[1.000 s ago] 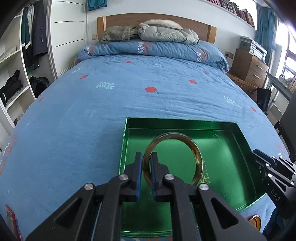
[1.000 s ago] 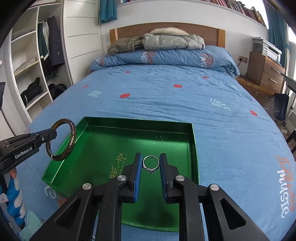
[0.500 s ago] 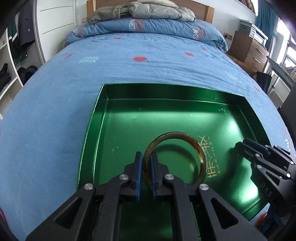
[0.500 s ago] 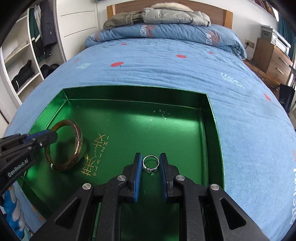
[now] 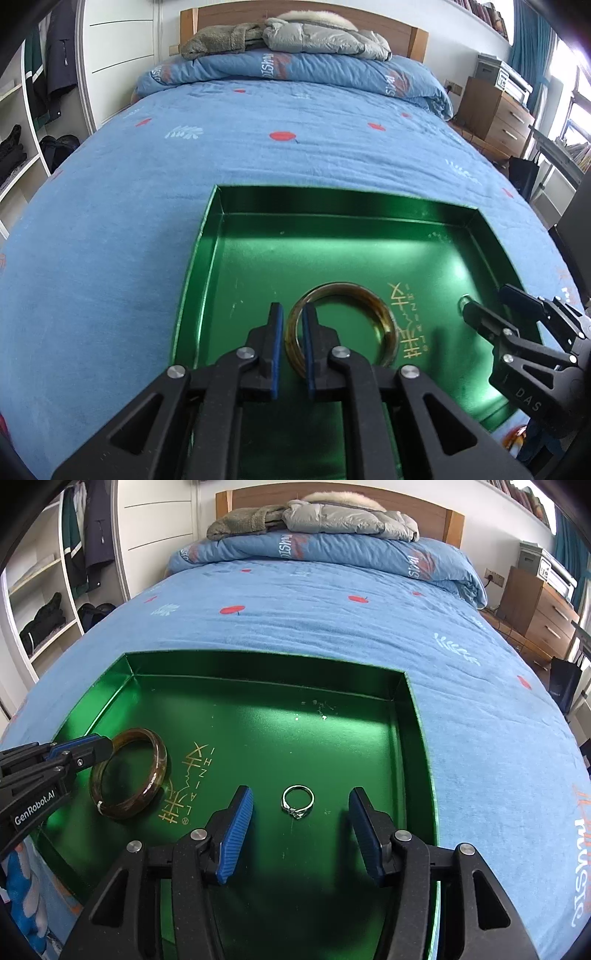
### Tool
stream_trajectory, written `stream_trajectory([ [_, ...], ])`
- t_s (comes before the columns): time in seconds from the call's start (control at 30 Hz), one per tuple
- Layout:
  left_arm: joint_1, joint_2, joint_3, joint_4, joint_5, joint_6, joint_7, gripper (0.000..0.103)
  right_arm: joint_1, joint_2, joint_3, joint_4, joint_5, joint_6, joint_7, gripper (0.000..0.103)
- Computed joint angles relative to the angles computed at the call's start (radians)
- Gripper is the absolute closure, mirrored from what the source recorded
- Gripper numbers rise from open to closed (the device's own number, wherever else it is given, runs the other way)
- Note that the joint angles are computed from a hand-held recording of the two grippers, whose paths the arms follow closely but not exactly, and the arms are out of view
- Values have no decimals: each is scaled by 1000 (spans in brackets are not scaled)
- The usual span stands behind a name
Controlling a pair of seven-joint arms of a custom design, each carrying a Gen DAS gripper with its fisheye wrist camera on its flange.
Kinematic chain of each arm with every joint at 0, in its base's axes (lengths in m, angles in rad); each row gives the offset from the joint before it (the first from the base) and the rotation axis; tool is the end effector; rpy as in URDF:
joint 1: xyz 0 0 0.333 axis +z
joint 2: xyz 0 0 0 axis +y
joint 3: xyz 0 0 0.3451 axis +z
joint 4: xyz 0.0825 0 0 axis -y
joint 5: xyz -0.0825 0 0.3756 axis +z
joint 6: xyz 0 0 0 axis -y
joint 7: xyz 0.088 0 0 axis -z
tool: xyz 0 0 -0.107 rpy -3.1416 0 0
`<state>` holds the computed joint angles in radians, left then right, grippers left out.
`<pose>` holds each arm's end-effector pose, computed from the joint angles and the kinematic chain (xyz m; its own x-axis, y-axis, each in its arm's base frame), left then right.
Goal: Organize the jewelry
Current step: 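Open both tools to drop the bangle and ring into the tray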
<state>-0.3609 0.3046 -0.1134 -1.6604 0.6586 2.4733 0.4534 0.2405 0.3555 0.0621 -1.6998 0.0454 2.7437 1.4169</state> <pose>0.6167 -0.3074 0.5194 0.2072 -0.9749 0.0813 -0.7403 -0.2106 -0.6384 0.6745 0.2021 0.4995 0.3858 -0.9219 0.0362 -0.7028 -0.3190 -0.6359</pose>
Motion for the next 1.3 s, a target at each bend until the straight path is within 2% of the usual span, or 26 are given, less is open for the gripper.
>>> stream_trajectory([
  [0.23, -7, -145, -19, -99, 105, -11, -101, 85, -24, -133, 11, -105, 56, 52, -11, 37],
  [0.37, 16, -246, -60, -182, 155, 3, -170, 85, -33, -241, 17, -196, 109, 91, -41, 28],
  [0.5, 38, -333, -115, -249, 183, -30, -189, 85, -28, -352, 11, -296, 193, 115, -92, 27],
  [0.6, 51, -396, -150, -299, 139, -54, -154, 85, -15, -431, -7, -370, 200, 131, -99, 27],
  [0.93, 87, -613, -263, -456, 90, -171, -159, 85, 22, -718, -84, -630, 207, 148, -96, 27],
  [1.3, 92, -777, -331, -558, -33, -245, -143, 80, -27, -1031, -97, -877, 102, 78, -59, 27],
])
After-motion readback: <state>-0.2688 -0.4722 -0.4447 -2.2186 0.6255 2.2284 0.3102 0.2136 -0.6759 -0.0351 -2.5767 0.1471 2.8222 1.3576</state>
